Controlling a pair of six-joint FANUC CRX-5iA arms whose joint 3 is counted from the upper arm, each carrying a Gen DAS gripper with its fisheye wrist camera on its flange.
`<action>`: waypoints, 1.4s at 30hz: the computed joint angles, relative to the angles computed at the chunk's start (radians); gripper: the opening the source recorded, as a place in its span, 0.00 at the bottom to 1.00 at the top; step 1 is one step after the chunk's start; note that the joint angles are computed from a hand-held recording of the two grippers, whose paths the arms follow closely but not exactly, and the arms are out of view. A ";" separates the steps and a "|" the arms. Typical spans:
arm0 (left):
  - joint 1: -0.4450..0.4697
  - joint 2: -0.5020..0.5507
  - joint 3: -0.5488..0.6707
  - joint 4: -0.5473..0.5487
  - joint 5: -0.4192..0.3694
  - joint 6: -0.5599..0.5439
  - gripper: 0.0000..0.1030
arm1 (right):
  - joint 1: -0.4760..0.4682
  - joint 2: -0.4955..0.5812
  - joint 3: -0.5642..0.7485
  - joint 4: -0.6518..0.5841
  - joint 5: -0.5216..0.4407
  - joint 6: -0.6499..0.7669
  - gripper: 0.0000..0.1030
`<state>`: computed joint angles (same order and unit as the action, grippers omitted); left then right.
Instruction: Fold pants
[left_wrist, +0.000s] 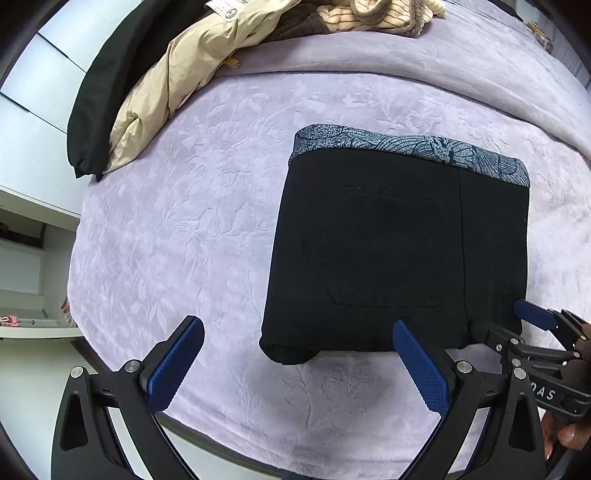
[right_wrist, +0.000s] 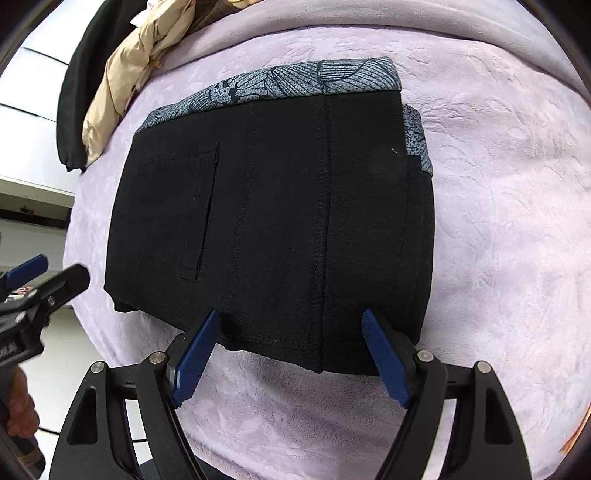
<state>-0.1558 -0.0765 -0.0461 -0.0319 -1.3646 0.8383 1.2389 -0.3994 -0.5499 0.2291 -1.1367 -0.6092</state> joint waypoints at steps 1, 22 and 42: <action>0.001 -0.001 0.000 -0.001 0.002 -0.002 1.00 | -0.001 0.001 0.001 -0.001 -0.001 -0.004 0.80; -0.024 -0.031 -0.026 -0.006 0.001 -0.003 1.00 | 0.024 -0.047 -0.044 0.037 0.032 -0.057 0.80; -0.020 0.071 -0.025 0.077 0.019 -0.034 1.00 | 0.813 -0.554 -0.303 0.390 -0.597 -0.896 0.81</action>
<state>-0.1755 -0.0060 -0.0708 0.0450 -1.3460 0.8039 2.0519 -0.9530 -0.8530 0.6190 -1.7332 -1.5055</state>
